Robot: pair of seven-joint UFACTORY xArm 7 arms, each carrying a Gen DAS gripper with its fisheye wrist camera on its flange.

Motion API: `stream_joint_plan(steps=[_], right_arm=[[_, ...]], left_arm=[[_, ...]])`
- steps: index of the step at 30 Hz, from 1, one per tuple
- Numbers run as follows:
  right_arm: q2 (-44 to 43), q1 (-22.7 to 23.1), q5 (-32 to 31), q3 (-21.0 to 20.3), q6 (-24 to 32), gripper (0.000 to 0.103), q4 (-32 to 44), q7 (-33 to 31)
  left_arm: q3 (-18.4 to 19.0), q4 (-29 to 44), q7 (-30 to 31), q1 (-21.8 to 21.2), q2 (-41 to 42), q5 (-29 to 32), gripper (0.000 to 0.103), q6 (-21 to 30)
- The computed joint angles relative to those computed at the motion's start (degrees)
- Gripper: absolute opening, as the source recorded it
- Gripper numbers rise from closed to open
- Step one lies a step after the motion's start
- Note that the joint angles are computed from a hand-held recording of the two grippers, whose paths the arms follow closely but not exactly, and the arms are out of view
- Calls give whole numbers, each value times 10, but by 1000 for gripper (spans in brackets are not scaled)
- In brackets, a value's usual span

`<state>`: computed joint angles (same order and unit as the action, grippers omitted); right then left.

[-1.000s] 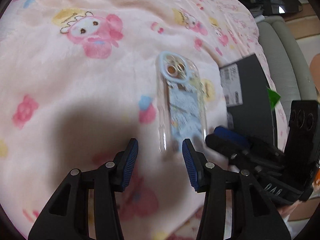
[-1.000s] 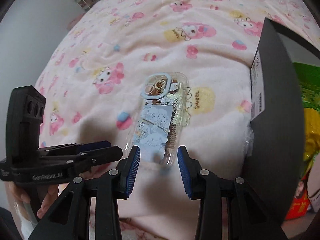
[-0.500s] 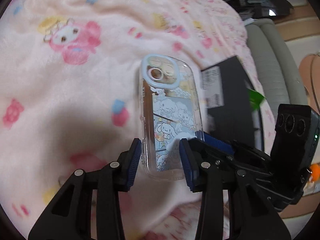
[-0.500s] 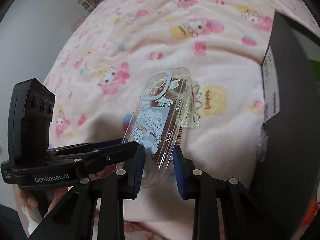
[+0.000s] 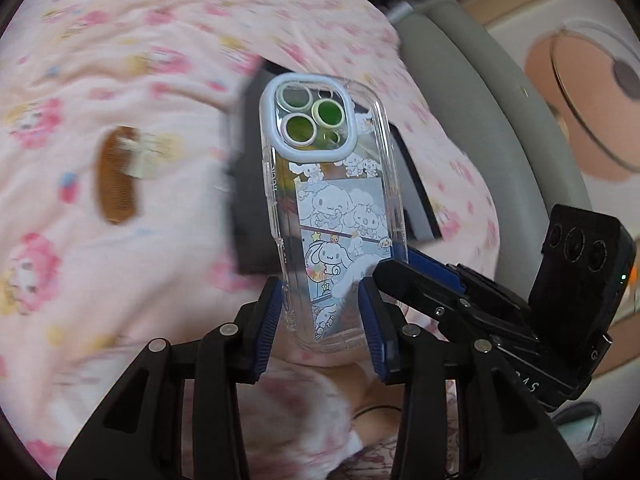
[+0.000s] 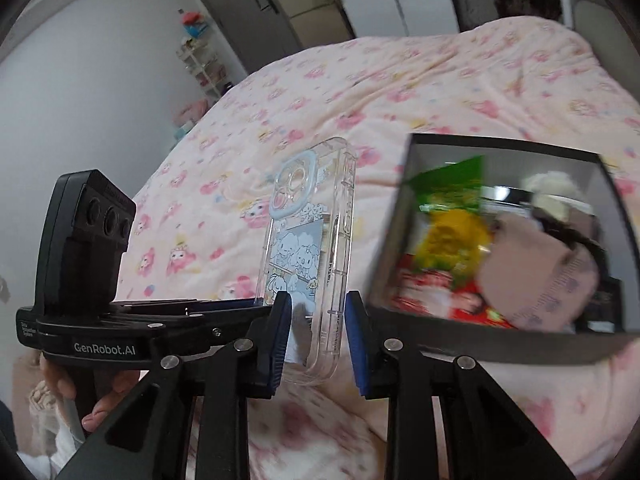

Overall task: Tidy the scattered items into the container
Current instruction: 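Grasp the clear cartoon phone case with the left gripper while the right gripper grips it, then lift the phone case with both grippers toward the box side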

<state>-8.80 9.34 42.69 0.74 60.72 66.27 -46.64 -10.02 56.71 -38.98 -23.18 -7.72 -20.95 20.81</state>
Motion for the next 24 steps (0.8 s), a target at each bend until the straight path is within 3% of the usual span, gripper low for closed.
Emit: stream_joint_plan(steps=[3,6,10,12,17,24], right_arm=[[-26,-22,-16,-21,-16,24,-34,-23],[-21,-47,-26,-48,-2,24,-43,-35],[19,-78,-38,-60,15,24,-25,-45],[55,-99,-23,-67,55,24,0,-42],[97,-139,-10,-53,70,27,14,-30],[86,-141,-13,-31,-3,28,-13,-34]], left_arm=[[-8,65,55,-22,70,-55,40,13],[-27,135,61,-25,141,-54,41,40],[-34,216,13,-38,218,-2,40,85],[-39,244,5,-38,248,5,40,99],[-33,324,-26,-51,317,50,40,161],[-27,341,-39,-51,316,70,41,197]])
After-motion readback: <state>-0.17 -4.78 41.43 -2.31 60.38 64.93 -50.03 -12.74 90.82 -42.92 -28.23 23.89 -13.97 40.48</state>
